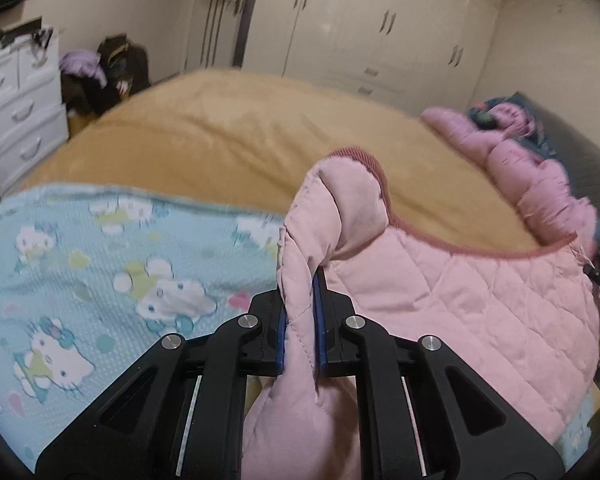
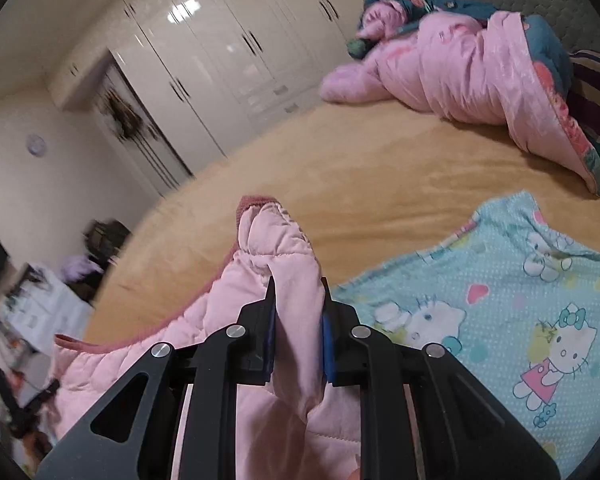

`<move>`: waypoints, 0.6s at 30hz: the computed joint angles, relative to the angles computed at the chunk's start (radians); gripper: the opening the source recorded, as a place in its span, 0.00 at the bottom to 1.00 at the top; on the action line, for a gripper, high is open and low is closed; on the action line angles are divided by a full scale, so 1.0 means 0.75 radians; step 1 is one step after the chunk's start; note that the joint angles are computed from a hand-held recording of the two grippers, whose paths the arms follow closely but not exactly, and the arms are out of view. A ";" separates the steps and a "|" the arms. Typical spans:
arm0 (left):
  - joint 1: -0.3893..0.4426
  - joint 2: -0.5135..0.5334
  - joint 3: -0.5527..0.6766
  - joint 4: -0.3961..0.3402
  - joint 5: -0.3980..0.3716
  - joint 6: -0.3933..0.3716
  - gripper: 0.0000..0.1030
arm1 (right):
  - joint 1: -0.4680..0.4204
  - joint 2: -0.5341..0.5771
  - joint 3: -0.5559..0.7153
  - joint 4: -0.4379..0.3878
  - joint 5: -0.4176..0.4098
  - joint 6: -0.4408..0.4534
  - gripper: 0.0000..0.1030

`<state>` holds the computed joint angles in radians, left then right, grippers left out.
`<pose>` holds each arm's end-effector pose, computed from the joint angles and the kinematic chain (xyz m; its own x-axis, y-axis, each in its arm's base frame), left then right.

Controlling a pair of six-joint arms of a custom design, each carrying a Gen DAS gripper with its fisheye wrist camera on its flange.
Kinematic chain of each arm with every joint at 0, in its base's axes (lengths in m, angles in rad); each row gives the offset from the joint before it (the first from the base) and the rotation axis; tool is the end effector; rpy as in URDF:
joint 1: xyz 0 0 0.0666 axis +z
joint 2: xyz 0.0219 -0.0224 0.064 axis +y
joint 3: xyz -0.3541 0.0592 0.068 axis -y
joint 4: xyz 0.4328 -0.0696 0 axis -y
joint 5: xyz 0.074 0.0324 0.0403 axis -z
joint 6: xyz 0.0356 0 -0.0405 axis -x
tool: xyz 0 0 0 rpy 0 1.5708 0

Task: Fold large clothes
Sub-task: 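Grasp the jacket's side edge with the left tool while the right tool grasps the other side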

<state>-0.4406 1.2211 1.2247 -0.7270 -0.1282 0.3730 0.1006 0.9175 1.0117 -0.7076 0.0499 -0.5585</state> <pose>0.4351 -0.2006 0.4156 -0.6801 -0.0789 -0.7289 0.0950 0.9763 -0.1943 0.3793 0.0361 0.4306 -0.5174 0.4797 -0.7087 0.2529 0.8768 0.4090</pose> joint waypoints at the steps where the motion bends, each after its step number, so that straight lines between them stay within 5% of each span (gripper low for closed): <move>1: -0.004 0.036 0.007 -0.014 -0.029 -0.003 0.05 | 0.006 0.010 -0.011 0.001 0.020 0.000 0.16; 18: 0.001 0.153 -0.038 -0.021 -0.063 -0.021 0.10 | 0.030 0.163 -0.084 -0.154 0.132 -0.014 0.20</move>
